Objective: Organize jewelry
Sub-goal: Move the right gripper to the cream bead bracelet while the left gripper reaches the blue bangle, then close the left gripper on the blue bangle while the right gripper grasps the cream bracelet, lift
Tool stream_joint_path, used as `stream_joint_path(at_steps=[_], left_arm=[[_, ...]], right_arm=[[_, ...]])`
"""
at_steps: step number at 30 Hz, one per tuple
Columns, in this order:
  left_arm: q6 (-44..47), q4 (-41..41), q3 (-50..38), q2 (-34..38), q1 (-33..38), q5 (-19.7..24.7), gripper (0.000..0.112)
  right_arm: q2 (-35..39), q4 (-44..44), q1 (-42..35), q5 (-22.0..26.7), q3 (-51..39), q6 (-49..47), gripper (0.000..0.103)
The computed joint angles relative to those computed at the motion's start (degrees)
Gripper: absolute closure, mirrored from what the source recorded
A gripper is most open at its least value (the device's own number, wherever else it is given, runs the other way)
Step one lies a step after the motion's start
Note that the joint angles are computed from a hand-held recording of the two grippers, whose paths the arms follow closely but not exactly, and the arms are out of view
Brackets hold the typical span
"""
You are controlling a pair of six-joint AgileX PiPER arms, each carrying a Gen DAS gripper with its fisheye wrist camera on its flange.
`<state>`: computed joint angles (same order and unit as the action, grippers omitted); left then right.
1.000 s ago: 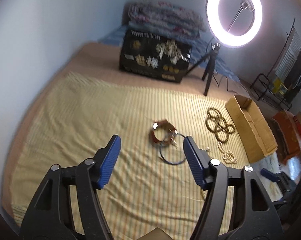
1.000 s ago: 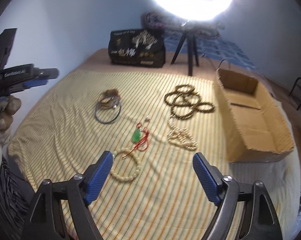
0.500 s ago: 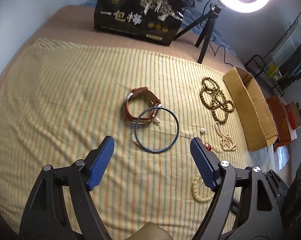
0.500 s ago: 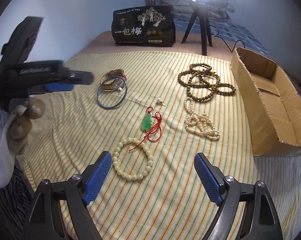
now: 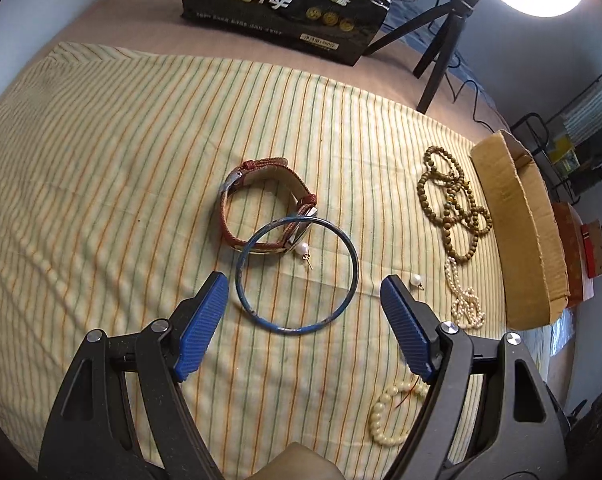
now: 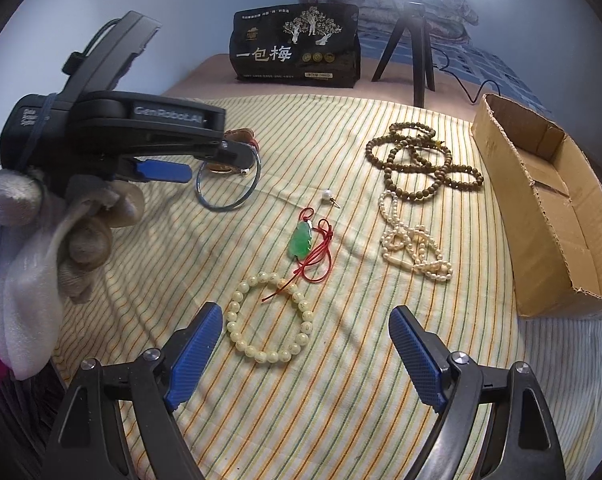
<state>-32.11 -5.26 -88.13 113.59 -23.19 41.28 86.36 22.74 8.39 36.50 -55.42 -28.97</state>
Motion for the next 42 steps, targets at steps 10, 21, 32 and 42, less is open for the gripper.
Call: stream_joint_path(at_steps=[10, 21, 32, 42], left_arm=[[-3.8, 4.5, -6.3, 5.4, -1.5, 2.6, 0.031], [-8.0, 9.2, -9.0, 8.5, -3.5, 2.6, 0.026], [-7.7, 7.9, -6.4, 6.6, -2.3, 1.4, 0.038], [-10.8, 10.6, -1.3, 1.6, -2.0, -0.1, 0.038]], right_arm=[[2.2, -4.0, 2.5, -2.2, -0.6, 3.4, 0.016], [7.3, -10.7, 4.5, 0.2, -3.5, 8.8, 0.046], [5.7, -12.5, 5.9, -0.3, -2.6, 7.8, 0.098], [1.6, -6.7, 3.4, 0.5, -2.3, 2.4, 0.098]])
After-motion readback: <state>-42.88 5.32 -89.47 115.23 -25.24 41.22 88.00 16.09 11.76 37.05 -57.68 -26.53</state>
